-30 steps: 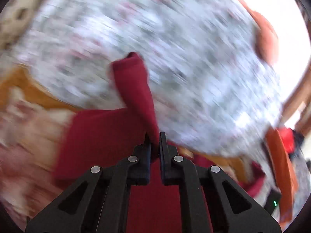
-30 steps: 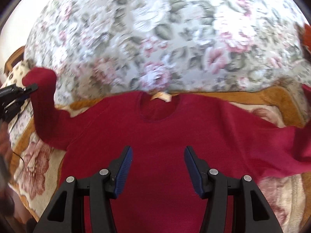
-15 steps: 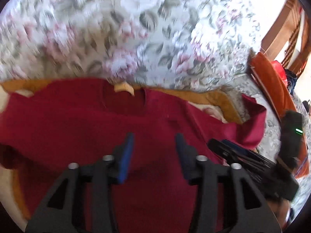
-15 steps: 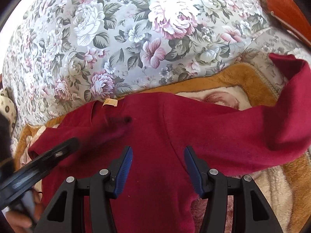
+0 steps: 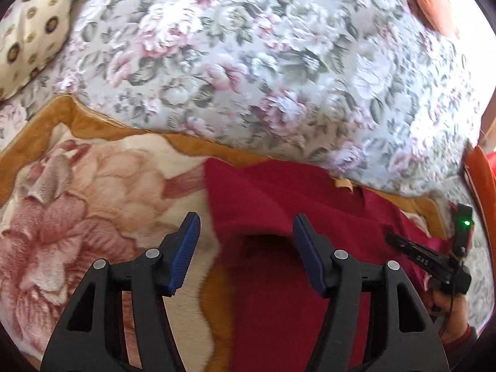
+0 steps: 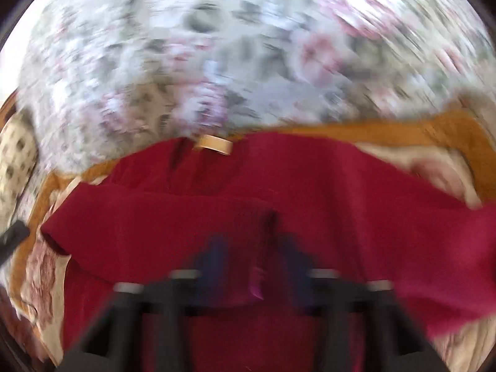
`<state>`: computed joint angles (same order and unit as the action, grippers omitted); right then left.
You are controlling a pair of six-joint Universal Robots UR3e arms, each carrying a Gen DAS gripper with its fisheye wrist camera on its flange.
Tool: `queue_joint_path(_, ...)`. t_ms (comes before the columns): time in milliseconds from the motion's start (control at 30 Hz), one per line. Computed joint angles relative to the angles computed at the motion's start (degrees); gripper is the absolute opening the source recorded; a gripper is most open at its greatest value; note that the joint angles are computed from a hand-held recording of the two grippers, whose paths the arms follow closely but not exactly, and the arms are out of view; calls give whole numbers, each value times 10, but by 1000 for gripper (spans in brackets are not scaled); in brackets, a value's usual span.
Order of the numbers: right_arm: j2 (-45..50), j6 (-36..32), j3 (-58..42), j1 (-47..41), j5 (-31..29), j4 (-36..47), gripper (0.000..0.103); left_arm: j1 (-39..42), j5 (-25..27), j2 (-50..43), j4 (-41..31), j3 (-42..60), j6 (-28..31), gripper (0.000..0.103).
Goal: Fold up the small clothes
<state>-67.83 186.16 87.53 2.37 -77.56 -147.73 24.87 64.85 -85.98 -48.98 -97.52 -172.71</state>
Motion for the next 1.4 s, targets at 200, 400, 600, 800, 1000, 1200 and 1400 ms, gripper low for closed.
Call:
queue_joint_path(200, -72, -41, 9, -5, -49, -41, 3, -11, 1, -15, 27, 2, -13, 62)
queue_joint_path(400, -99, -55, 30, -36, -131, -29, 3, -75, 55, -67, 57, 15, -33, 62)
queue_joint_path(600, -23, -58, -43, -27, -177, 60, 4, -141, 123, -131, 83, 49, -53, 62)
queue_joint_path(800, -106, -55, 50, -76, -18, 4, 8, -177, 170, -219, 84, 127, -78, 62)
queue_joint_path(1000, 25, -70, -65, -20, -62, 54, 8, -182, 202, -298, 59, 187, -111, 65)
queue_joint_path(1200, 60, -61, -132, -41, -41, 89, 8, -182, 204, -287, 64, 177, -105, 65)
queue_joint_path(1400, -86, -91, 44, -64, -11, 46, 11, -179, 195, -218, 96, 89, -98, 65)
